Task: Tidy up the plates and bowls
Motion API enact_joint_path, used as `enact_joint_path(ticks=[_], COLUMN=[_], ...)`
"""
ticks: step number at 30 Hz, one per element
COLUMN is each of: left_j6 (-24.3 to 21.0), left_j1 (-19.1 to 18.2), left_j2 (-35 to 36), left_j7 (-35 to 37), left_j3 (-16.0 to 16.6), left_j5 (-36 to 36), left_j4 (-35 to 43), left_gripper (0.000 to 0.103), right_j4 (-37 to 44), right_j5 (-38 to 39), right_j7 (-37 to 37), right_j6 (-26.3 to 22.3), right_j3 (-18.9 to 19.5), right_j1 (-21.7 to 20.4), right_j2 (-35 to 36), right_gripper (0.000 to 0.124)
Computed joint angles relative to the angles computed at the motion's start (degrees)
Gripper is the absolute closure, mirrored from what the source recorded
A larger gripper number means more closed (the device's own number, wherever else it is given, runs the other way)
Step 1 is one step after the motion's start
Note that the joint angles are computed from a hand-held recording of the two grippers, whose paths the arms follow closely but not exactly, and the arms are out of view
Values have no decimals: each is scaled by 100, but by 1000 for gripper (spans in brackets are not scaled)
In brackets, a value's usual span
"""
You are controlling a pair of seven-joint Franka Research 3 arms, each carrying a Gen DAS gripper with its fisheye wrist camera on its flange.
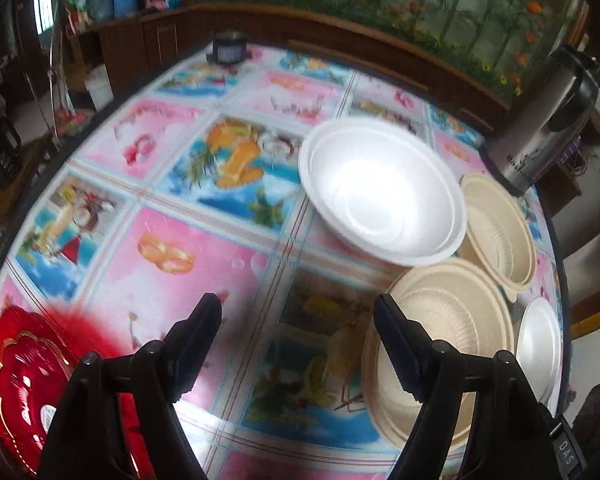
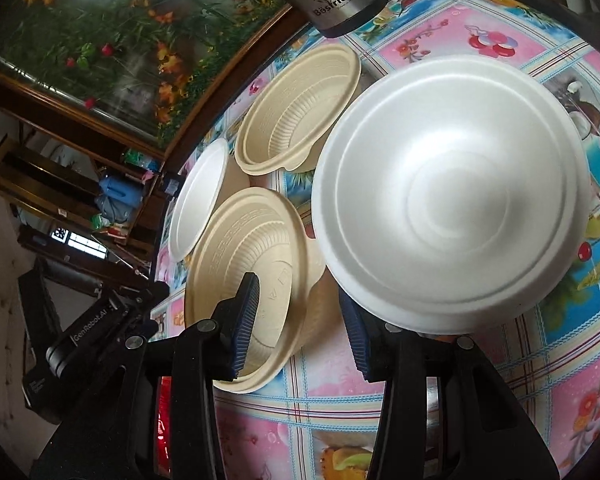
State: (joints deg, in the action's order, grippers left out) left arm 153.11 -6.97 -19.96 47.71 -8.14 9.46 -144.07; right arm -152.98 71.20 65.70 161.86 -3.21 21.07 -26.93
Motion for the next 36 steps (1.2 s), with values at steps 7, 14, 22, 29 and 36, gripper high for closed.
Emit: enact_joint_path(ticks=[7, 14, 22, 29, 36], left_j6=[82, 245, 207, 386, 465], left_j1=[-595, -924, -832, -702, -727], left_j2=[138, 19, 256, 249, 239], left_j7=[1066, 1903, 2003, 1708, 1701], left_j3=[589, 647, 344, 183, 240], left_j5=[-1672, -2764, -2680, -2111, -1985], left_j4=[-26, -74, 43, -26, -95], left_gripper=[24, 24, 26, 48, 73], right_j4=[-18, 1, 32, 34, 39], right_j5=[122, 261, 353, 381, 485], right_j7=[-279, -417, -528, -494, -457], right_j6=[79, 62, -243, -318, -404], right_j3=[-19, -46, -102, 2, -16], right_j1=[55, 23, -15, -146, -224], right_j2=[-24, -22, 11, 39, 74], right_gripper=[82, 82, 82, 89, 108])
